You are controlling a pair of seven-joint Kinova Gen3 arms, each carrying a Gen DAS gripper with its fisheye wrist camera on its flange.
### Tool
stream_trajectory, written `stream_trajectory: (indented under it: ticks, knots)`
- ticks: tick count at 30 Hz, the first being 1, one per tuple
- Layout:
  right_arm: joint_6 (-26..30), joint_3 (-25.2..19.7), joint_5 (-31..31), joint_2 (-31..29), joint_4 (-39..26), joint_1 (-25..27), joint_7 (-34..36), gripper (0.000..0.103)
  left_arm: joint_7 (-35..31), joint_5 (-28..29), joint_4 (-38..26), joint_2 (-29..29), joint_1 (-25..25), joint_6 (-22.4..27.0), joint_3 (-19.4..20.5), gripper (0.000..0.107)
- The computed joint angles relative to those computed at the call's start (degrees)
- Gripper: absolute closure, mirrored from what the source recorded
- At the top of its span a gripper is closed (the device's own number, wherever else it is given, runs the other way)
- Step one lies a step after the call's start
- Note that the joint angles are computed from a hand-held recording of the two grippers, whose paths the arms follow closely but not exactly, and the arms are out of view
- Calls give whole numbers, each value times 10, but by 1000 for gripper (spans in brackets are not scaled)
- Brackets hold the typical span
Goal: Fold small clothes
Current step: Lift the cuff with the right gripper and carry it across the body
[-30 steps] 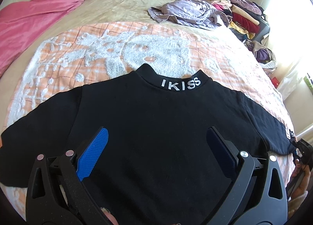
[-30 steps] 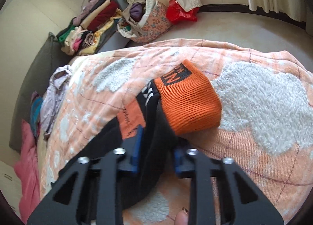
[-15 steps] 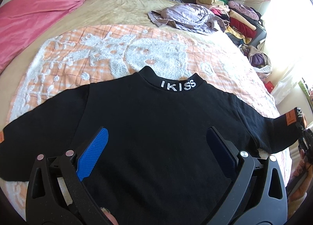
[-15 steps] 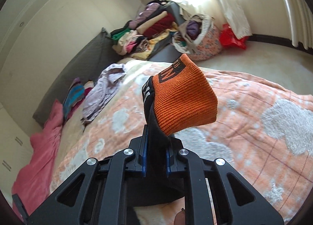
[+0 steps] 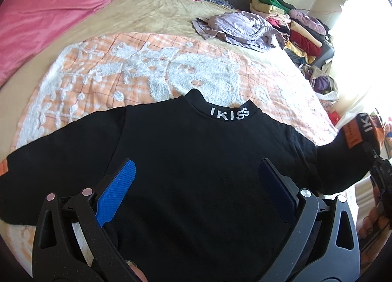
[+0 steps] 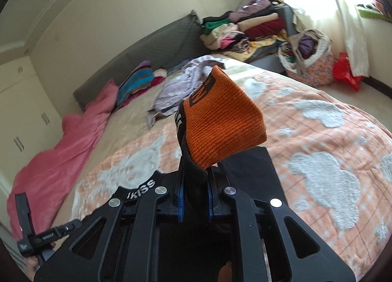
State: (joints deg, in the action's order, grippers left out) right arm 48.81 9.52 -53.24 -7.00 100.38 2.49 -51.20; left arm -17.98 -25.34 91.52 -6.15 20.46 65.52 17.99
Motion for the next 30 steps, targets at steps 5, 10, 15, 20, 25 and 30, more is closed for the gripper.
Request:
stream_trajectory:
  ticks: [5,10,15,20,25,30]
  knots:
    - [-33,-46,50,-18,7,-39,-38,90,-46,77,40,-39,-21,-65,-34,13]
    - [-58,-69,92,-17,12,-84,-73,90,-88,134,69,-69,-51,-102,-45,13]
    - [-71,-97,141,6,10,-121,-106,90,-130,204,102,-90,-77,-137,-69,13]
    - [-73,-115,153,24,16,-147,-118,88,-174,254,127,-98,-97,-159,-81,13]
    - [-54,-119,137,38,21,-154,-107,76,-214,306,144,-100,-104,-185,-98,14]
    - [-17,-109,90,34,31,-143,-61,56,-249,347,151,-88,-106,-204,-109,15]
